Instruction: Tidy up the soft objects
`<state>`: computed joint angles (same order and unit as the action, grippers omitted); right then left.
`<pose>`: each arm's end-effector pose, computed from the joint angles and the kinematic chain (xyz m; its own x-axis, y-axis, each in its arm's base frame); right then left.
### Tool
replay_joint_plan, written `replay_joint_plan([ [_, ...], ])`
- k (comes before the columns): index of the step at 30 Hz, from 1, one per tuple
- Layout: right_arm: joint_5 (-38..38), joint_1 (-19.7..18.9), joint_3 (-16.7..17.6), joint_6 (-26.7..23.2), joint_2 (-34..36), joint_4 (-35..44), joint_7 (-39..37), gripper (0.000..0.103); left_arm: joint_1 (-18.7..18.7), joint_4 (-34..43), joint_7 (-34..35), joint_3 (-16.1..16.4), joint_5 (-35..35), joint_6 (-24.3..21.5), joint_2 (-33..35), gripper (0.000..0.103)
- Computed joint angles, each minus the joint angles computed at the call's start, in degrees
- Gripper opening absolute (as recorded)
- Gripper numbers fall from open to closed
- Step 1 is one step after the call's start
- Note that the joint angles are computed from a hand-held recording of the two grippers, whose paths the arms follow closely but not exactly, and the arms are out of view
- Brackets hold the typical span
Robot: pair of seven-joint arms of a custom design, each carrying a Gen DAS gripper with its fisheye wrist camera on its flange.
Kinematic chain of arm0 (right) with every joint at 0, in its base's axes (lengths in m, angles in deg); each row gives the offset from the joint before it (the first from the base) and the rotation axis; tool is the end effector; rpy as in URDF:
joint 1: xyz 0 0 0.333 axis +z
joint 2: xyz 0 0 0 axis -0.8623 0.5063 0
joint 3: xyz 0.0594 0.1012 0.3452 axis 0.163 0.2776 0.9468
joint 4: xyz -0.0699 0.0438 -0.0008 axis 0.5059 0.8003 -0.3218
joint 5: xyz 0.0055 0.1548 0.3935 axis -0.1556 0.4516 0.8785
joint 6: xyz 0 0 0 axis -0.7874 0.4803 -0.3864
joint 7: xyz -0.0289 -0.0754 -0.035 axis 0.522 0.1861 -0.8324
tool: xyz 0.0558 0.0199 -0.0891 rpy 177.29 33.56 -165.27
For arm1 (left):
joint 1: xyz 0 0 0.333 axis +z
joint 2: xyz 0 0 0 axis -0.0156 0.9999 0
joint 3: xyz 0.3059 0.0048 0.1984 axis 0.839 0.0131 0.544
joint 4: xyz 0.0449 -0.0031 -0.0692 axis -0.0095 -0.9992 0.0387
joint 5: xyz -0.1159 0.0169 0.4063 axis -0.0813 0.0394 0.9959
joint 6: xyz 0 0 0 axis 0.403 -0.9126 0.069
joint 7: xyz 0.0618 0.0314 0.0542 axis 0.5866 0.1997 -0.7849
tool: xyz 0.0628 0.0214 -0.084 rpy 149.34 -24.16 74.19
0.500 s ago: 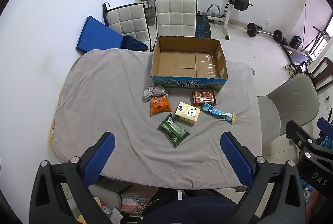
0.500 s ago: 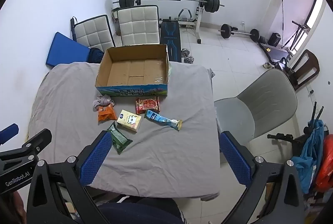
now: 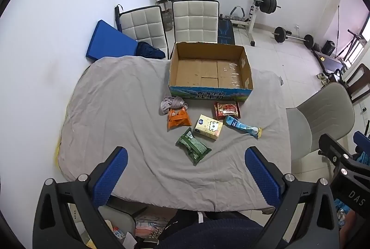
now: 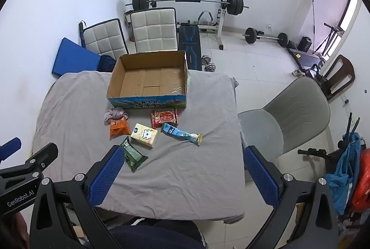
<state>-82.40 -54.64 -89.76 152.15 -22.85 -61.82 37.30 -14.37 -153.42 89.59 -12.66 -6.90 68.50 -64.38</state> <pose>0.5764 0.0349 0.8135 0.1301 -0.9914 0.0148 -0.8587 -0.1201 -0.4983 0.4961 -0.2586 0.7570 0.2242 -0.9739 -0.0357 -0.8738 -0.1847 -0.4498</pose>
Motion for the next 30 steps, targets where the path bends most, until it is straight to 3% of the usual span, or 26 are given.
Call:
replay_joint_plan([
  [30,0.09,-0.15,-0.02,1.93,-1.72,-2.29,0.81,0.103,-0.44,0.08,-1.38,-0.32,0.7,1.85,-0.33,0.103],
])
